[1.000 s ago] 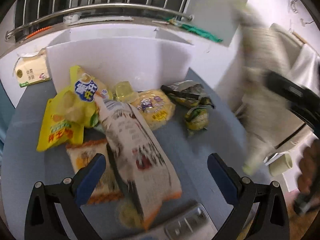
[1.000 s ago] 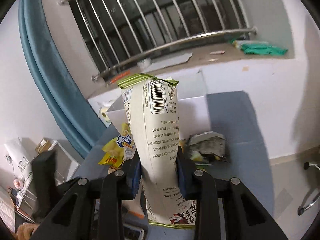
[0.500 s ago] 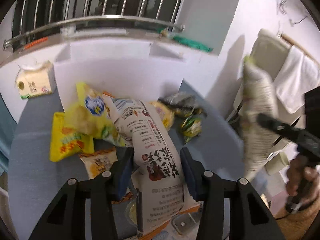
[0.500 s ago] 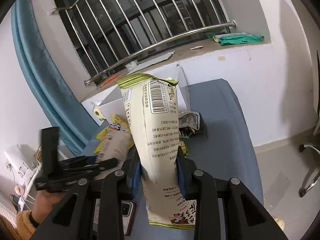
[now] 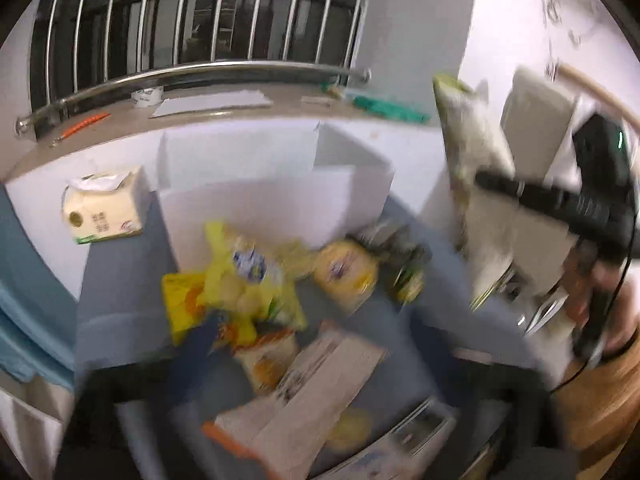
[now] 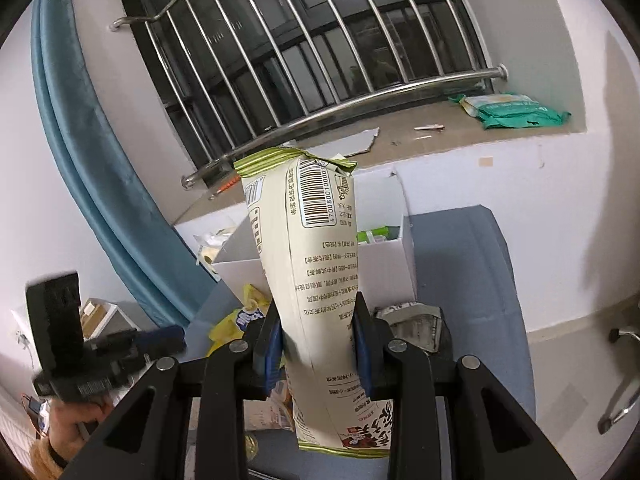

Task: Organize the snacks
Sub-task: 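Carry both packs into the white box and open both tools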

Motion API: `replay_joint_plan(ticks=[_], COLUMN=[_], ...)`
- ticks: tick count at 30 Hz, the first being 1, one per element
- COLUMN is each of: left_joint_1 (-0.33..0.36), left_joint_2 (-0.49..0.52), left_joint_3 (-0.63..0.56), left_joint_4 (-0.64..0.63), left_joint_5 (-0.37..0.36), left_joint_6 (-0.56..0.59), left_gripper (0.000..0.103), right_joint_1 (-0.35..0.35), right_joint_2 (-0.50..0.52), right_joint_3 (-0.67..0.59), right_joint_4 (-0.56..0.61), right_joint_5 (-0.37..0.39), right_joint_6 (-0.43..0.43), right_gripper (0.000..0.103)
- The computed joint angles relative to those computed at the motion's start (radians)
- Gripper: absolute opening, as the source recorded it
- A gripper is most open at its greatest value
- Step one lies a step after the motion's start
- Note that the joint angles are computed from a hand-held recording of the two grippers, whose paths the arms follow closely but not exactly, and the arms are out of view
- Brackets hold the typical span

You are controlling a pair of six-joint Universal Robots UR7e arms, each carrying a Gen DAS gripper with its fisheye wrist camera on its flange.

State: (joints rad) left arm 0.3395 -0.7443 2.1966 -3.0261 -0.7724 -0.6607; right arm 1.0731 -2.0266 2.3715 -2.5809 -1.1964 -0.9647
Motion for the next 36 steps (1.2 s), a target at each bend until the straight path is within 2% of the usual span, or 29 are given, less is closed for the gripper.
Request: replay_joint_plan(ticks=[2, 8, 10, 11, 14, 16, 19, 22, 27, 30, 32, 36], left_joint_1=[0.011, 0.045, 0.063, 0.076, 0.109, 0.112, 0.058, 0.017, -0.055, -0.055, -0.025, 0.066], left_joint_2=[0.004, 0.035, 0.04, 0.04, 0.034, 0.029, 0.032, 0.01, -0.045, -0.055, -0.048, -0.007], left_joint_3=[0.029, -0.017, -0.014, -0.011, -0.016, 0.006, 0.034, 0.087, 0.13, 0.094, 0.048, -0.102], left_joint_4=[-0.042, 0.156, 0.131, 0.105, 0.119, 0.055, 0.036, -0.08, -0.224, -0.324, -0.41, -0.459], left_joint_5=[-0.089, -0.154, -0.18, -0.203, -0.247, -0.278, -0.225, -0.187, -0.023, 0.081, 0.104, 0.129], left_joint_6=[0.082, 0.179, 0.195, 0.212, 0.185, 0.182, 0.161, 0.132, 0.12, 0.196, 0.27, 0.438], left_gripper=[0.103, 0.103, 0.103, 0.099, 0.044, 0.039, 0.038, 0.038, 0.038, 0.038, 0.038, 0.038], right_joint_1=[-0.015, -0.067, -0.074, -0.075, -0.084, -0.093, -0.1, -0.088, -0.049, 0.039, 0.11, 0.253], right_joint_2=[-0.013, -0.047, -0.054, -0.057, -0.059, -0.061, -0.065, -0.06, -0.041, 0.024, 0.085, 0.244], right_joint_3=[0.013, 0.042, 0.054, 0.061, 0.069, 0.072, 0.078, 0.079, 0.069, 0.036, -0.002, -0.125], right_joint_4=[0.011, 0.056, 0.053, 0.048, 0.055, 0.062, 0.061, 0.048, 0.017, -0.056, -0.109, -0.171], right_joint_5=[-0.004, -0.005, -0.015, -0.021, -0.031, -0.031, -0.03, -0.037, -0.029, -0.068, -0.094, -0.195], right_joint_6=[-0.02, -0.068, -0.086, -0.095, -0.107, -0.113, -0.117, -0.105, -0.064, 0.011, 0.062, 0.186], right_gripper=[0.033, 0.033, 0.033, 0.033, 0.033, 0.033, 0.033, 0.033, 0.033, 0.033, 0.033, 0.033])
